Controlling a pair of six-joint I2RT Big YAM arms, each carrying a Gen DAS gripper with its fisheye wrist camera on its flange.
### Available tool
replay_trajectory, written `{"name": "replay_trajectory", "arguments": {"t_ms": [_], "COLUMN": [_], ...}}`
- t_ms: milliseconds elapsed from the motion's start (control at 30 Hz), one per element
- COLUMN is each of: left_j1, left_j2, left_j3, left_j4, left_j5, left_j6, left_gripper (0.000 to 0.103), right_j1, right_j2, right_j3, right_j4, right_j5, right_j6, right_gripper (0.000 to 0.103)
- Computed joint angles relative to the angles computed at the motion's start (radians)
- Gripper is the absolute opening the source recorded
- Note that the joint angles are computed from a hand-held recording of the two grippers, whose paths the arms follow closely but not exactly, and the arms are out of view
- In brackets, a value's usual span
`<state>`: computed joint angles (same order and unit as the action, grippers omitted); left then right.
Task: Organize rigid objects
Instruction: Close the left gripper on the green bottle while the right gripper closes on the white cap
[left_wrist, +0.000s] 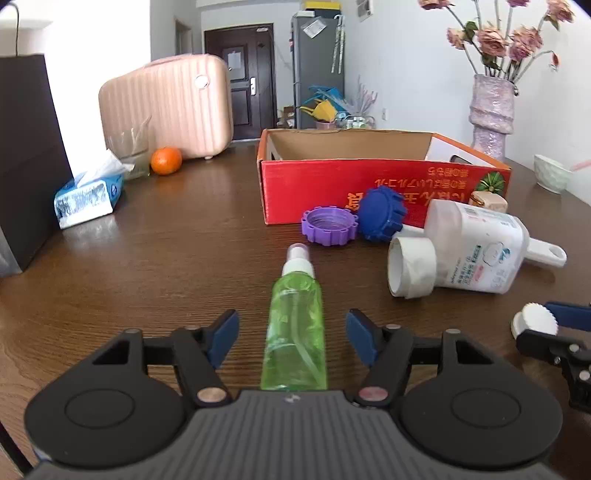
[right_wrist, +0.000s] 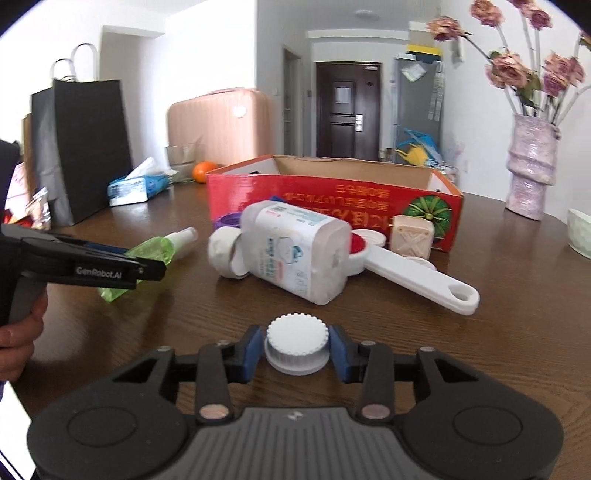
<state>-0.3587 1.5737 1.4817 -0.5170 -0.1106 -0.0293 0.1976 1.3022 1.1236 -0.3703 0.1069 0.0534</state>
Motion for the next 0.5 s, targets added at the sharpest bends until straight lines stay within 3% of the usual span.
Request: {"name": "replay_trajectory", "arguments": {"t_ms": [33, 100, 267, 500], "left_j1": [0.002, 0.011, 0.001, -0.021], "left_j2": [0.003, -0.002, -0.050, -0.158], "left_j3": [0.005, -0.002, -0.068, -0.199], "left_j4": [-0.016, -0.018, 0.040, 0.123], "left_j5": [0.007, 0.037, -0.027, -0.056], "left_j6": [-0.002, 0.000, -0.039, -0.032], "left_gripper": [0.046, 0.032, 0.032, 0.032], "right_j1": [0.002, 0.000, -0.015, -0.014], "right_j2": [0.002, 0.005, 0.002, -0.014], "right_j3": [0.002, 0.003, -0.002, -0.031], "right_j4": [-0.002, 0.001, 0.008, 0.061], "right_j5": [0.011, 0.010, -0.030, -0.032], "right_j6": [0.001, 0.002, 0.025, 0.019], "right_gripper": [0.043, 0.042, 0.039, 0.039]}}
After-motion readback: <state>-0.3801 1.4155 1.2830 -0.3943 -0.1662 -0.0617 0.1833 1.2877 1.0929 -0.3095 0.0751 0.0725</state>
